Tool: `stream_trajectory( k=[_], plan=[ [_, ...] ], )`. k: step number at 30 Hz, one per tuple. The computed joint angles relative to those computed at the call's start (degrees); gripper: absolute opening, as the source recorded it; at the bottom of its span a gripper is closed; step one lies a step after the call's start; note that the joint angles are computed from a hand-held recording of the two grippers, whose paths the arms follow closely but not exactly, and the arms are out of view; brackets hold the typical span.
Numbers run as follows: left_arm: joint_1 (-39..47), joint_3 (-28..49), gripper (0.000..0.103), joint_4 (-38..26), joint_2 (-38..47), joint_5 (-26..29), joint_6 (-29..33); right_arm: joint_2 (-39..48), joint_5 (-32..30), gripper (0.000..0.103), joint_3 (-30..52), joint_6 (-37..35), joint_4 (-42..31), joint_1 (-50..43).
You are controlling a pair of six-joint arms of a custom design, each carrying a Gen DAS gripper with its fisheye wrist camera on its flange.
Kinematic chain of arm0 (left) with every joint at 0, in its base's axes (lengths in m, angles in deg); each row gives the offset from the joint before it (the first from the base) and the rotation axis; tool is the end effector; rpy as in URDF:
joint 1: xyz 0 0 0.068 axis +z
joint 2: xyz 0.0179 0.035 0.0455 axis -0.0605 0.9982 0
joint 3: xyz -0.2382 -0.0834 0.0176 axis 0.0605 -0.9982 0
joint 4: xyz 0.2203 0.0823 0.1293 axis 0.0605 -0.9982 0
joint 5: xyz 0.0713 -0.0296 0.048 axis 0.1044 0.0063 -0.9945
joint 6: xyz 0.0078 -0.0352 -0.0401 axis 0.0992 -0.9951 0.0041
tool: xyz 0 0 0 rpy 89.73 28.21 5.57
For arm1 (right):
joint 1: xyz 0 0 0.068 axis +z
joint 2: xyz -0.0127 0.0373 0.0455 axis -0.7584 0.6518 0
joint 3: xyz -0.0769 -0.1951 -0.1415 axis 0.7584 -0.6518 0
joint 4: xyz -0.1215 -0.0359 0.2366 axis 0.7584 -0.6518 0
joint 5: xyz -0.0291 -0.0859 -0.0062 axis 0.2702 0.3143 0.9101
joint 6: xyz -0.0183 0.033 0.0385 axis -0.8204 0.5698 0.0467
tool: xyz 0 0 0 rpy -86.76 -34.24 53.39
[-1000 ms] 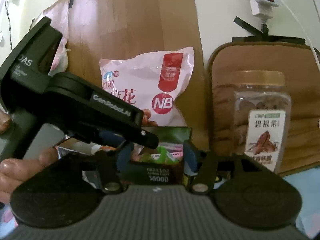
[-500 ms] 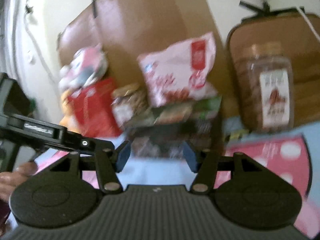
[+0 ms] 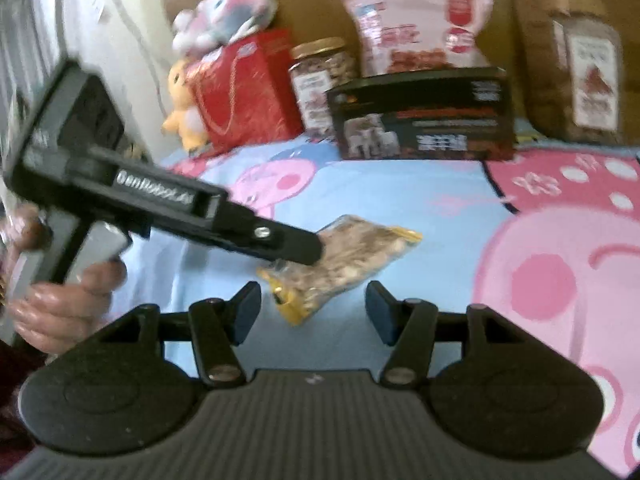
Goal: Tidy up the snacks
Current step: 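Grasp the clear peanut bag with the left tool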
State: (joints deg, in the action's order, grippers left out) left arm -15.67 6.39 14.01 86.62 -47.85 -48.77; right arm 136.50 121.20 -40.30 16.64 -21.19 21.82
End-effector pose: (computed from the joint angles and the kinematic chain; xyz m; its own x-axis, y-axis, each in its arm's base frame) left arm 0.2290 -0.0729 0.0693 -0.7841 0.2655 -0.5610 0.5737 0.6549 -0.4919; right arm 0.1051 0.2401 0.0532 -0.5944 0.0796 -0.8002 -0.2415 0.9315 0.2721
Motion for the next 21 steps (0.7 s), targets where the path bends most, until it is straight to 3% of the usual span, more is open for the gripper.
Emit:
stream_trajectory(
  k=[2,6,10,13,17,21],
  plan=[
    [-0.3,-0.2,0.04,0.7,-1.5,-2.9,-0.2,0.6,0.9,0.06,1.8,0.3,-1.7,0.8],
    [2.6,0.3,0.04,3.0,-4.0,-6.3,-2.7,2.5,-4.9,0.059,2.4,-4.8,5.5,1.7],
    [11.2,1.2,0.043,-2.3,-6.2,0.9,-0.9,0.8,-2.3,0.059,2.0,-9.6,5.9,3.7],
    [15.4,0.0,0.047,-6.4,-7.8,3.4,3.0,-3.3,0.7,0.059,-2.0,-7.7,6.1,3.2],
    [16.3,-0.2,0.054,-10.3,-5.8,4.8,6.5,-6.2,3.4,0.06,-5.3,-4.0,3.9,1.4],
    [12.2,-0.5,0.054,-7.7,-3.2,3.1,5.0,-3.5,1.5,0.06,-1.5,-6.7,-0.9,-0.3]
  ],
)
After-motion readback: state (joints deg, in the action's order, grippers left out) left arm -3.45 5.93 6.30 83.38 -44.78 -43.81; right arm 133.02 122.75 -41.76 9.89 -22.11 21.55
